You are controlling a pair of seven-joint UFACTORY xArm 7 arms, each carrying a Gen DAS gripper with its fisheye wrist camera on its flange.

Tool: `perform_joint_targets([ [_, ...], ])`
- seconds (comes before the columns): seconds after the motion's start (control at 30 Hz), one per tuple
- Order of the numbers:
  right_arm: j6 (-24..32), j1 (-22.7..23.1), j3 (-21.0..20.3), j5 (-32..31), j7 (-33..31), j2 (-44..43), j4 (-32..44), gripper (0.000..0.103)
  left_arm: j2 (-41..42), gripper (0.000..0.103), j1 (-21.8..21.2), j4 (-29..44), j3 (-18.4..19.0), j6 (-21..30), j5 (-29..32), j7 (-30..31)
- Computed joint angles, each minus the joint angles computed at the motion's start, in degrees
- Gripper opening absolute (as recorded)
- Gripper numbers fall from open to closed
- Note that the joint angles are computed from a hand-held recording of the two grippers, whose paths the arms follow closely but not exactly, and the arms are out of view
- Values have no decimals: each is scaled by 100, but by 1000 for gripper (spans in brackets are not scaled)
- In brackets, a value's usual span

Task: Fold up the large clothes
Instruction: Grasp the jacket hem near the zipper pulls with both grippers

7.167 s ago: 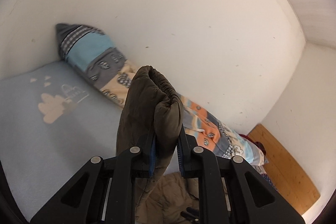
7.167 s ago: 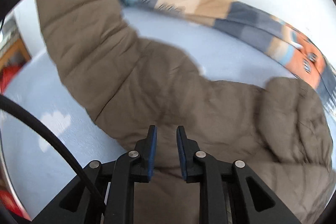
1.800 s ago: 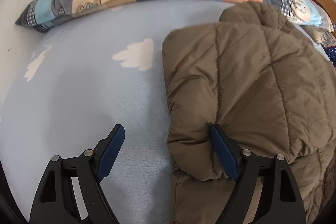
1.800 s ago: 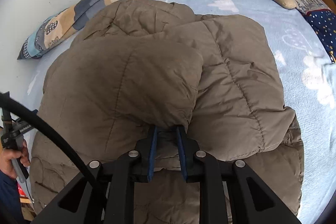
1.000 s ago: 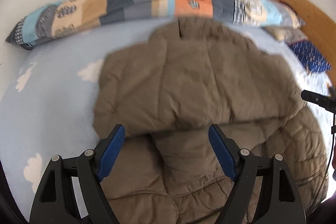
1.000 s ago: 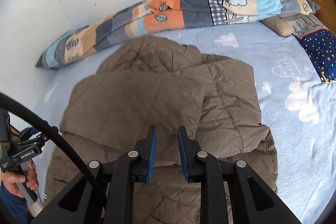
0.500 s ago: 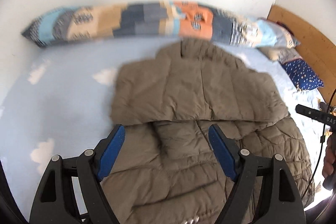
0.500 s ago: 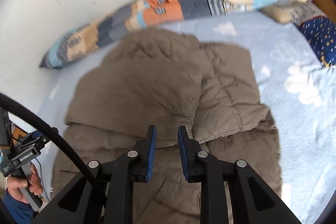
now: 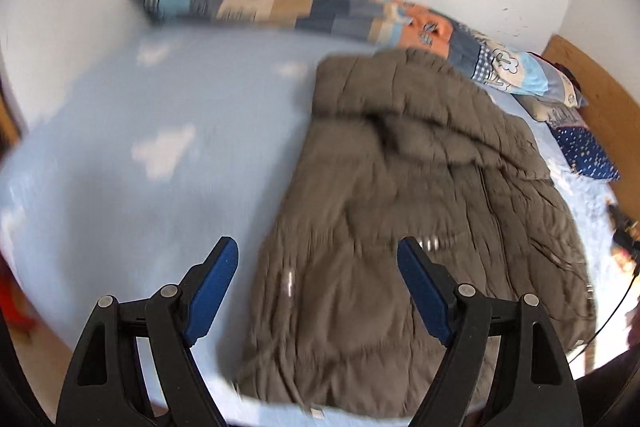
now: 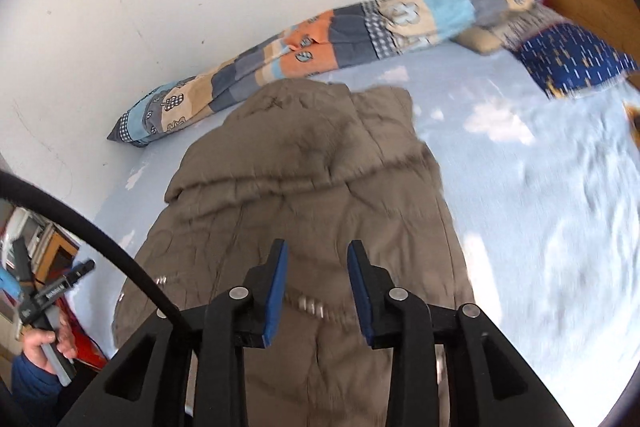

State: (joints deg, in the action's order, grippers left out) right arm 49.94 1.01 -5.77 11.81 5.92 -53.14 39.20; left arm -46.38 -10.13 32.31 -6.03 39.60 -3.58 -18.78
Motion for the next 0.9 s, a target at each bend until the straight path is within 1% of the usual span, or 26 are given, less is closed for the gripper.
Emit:
perform_joint_targets([
  [0.1, 323, -99, -85, 43, 135, -506, -257, 40, -81, 81, -43, -148, 225, 259, -249, -74],
  [0.17, 506, -158, -138, 60, 199, -776, -403, 40, -83, 81, 44, -201, 153, 416, -214, -158],
  [0.23, 697, -233, -157, 56, 295, -980, -489, 40, -138, 81, 91, -294, 7, 460, -128, -260],
  [0.3, 785, -251, -183, 108, 374, -1133, -566, 40, -339, 81, 99, -480, -144, 501, -25, -381],
  [0.37, 909, -292, -138, 89, 456, -1299, -640, 40, -503, 81, 99, -659, -210, 514, 34, -518],
  [0.43, 1030, -352, -106, 69, 577, -1470, -726, 42, -584, 81, 31, -819, -74, 518, -54, -562],
  [0.47, 1092, -377, -119, 60, 629, -1535, -757, 48, -507, 81, 35, -824, -1, 471, -83, -559],
  [0.5, 1177, -426, -136, 37, 695, -1590, -786, 51, -458, 81, 61, -821, 70, 450, -94, -546],
  [0.6, 1412, -635, -226, -100, 856, -1705, -839, 51, -363, 81, 6, -829, 362, 357, -334, -443],
  [0.67, 1495, -771, -272, -185, 939, -1757, -859, 52, -236, 81, -115, -836, 576, 293, -570, -247],
  [0.73, 1639, -912, -380, -274, 992, -1803, -882, 54, -69, 81, -235, -801, 740, 333, -803, -25],
  [0.83, 1905, -1048, -584, -249, 1096, -1800, -915, 61, 3, 81, -392, -835, 997, 312, -1300, 270],
  [0.9, 2036, -1184, -676, -228, 1187, -1805, -971, 62, 19, 81, -370, -844, 1008, 303, -1474, 382],
])
